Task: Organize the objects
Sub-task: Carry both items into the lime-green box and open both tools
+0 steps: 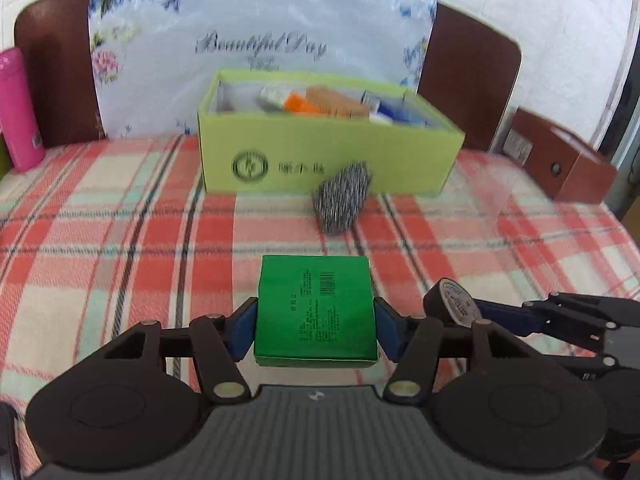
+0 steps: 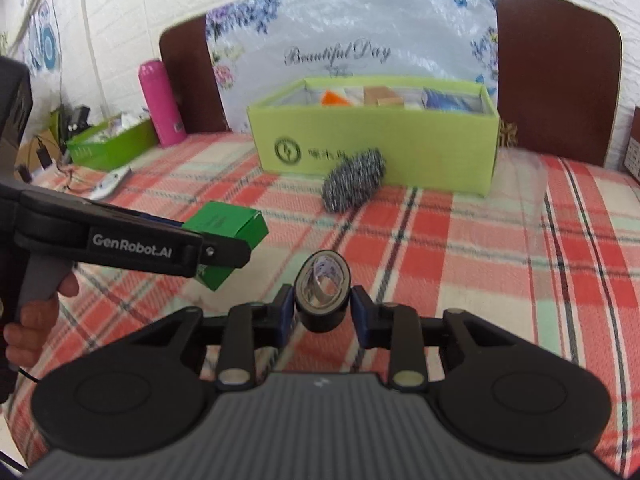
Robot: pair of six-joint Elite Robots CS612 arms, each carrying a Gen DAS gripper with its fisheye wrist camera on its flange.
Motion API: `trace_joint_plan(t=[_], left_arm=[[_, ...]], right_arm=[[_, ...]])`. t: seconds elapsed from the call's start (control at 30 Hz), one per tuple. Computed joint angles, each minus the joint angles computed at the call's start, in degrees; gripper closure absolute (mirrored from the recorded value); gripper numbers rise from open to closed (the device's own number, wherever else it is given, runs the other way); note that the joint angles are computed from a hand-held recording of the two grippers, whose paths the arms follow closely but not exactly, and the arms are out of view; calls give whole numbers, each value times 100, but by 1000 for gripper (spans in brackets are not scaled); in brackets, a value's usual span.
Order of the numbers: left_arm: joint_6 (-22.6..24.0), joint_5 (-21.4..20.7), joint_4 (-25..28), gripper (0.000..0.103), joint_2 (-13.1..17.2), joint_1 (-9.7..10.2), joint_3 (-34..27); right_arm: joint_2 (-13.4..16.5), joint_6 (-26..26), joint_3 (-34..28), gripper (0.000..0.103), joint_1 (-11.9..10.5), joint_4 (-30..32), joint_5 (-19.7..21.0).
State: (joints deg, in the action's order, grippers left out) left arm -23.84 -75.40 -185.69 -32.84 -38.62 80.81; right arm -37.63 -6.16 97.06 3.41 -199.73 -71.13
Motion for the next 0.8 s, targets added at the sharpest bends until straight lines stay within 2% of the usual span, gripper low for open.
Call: trace_joint_plan(t=[0.17, 0.33, 0.43, 0.6, 0.8], left_arm=[[91, 105, -318, 41, 10, 52, -244], [298, 250, -386, 41, 149, 146, -769], [420, 430, -185, 41, 323, 219, -1251], [463, 590, 402, 41, 700, 361, -2059], [493, 534, 1017, 41, 1060, 472, -2785]], right_arm=[[30, 83, -320, 73, -38, -211, 209], [161, 78, -802, 73, -30, -388, 168], [317, 167, -1226, 73, -10, -410, 1], [660, 319, -2042, 73, 9, -106, -374], [1107, 370, -2978, 73, 39, 475, -805]])
